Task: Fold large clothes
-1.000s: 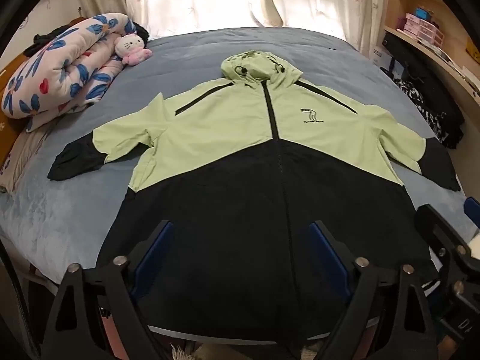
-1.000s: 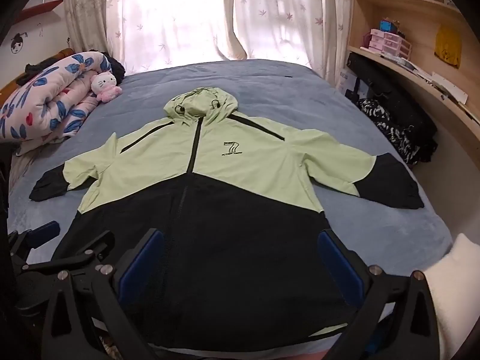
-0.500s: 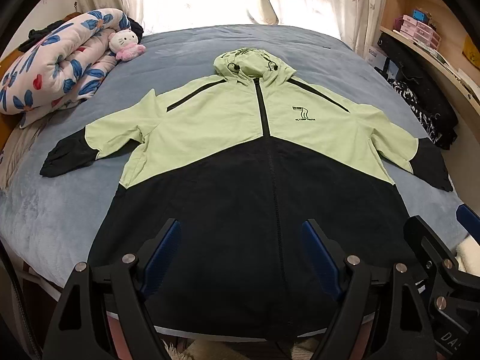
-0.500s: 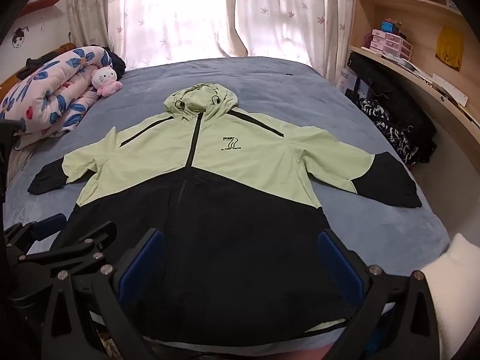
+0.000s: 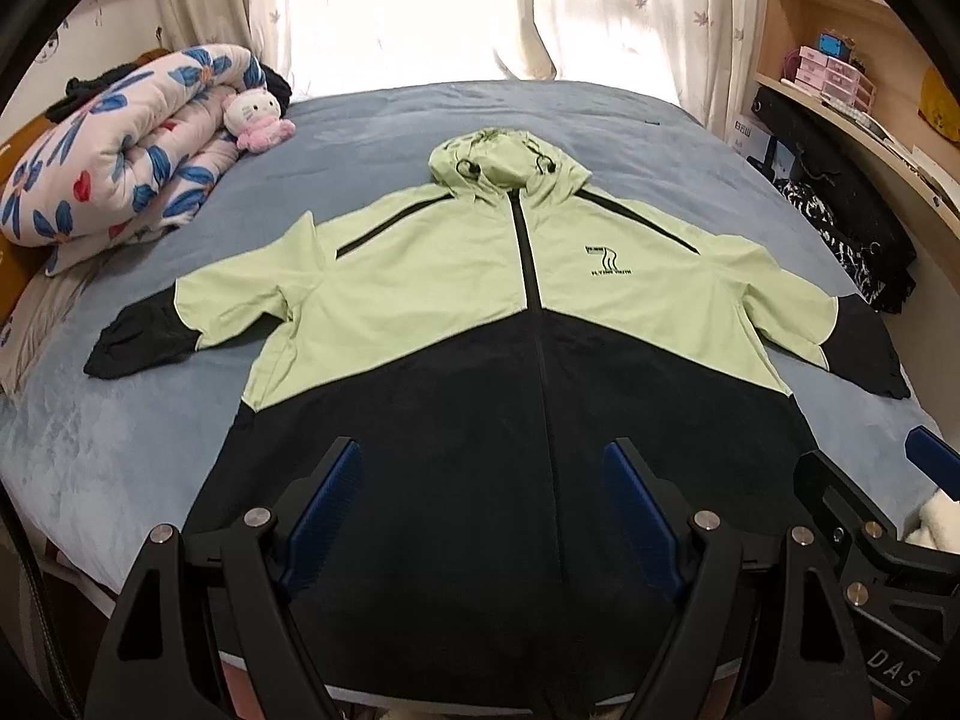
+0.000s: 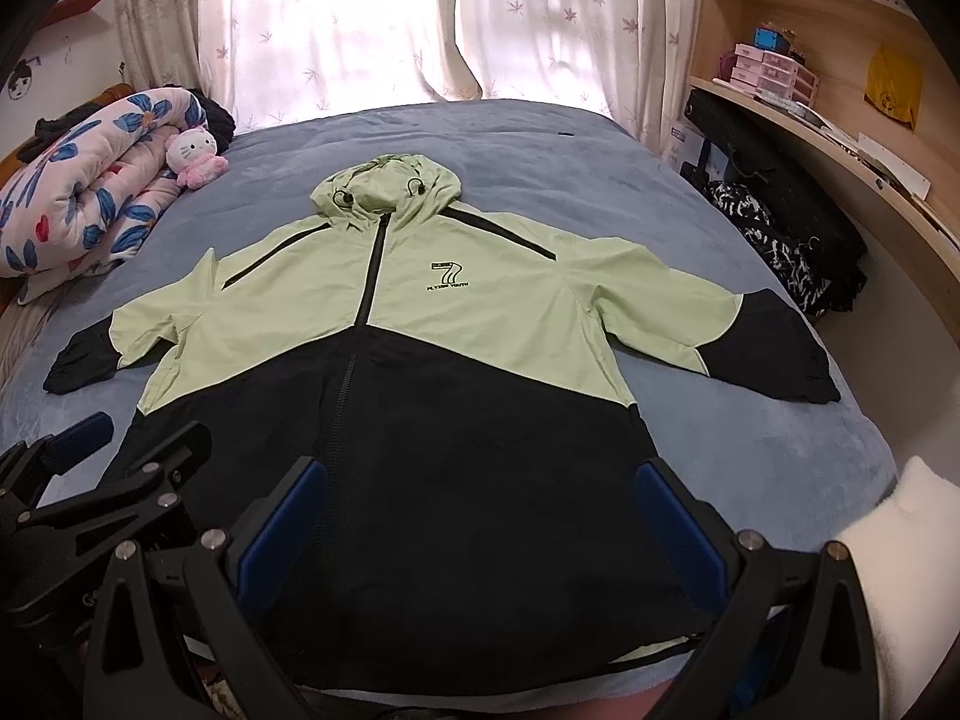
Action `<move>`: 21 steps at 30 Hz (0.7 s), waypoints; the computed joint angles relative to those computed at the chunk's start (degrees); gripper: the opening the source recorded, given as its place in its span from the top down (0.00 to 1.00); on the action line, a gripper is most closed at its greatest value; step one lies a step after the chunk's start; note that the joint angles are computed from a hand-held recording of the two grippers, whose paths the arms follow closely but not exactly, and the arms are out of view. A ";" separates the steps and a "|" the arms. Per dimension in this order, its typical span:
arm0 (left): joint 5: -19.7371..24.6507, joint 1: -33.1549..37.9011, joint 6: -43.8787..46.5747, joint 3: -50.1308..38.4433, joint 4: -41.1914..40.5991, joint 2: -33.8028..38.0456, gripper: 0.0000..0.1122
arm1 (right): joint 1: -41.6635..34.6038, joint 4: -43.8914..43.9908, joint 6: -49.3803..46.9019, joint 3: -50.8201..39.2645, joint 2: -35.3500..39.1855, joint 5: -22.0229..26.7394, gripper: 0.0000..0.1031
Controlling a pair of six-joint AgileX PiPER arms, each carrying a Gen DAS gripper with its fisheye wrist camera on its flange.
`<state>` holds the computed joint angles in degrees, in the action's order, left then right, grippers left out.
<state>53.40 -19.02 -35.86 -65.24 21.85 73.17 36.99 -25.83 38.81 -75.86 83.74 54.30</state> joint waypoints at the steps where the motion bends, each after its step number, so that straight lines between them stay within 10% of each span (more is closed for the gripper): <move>1: -0.03 0.01 -0.04 -0.07 0.15 0.10 0.28 | -0.16 0.17 -0.08 0.04 0.06 -0.19 0.00; 21: 0.43 3.69 7.03 -2.59 -6.07 3.51 0.28 | -0.60 0.06 -0.52 -0.81 1.64 -0.72 0.00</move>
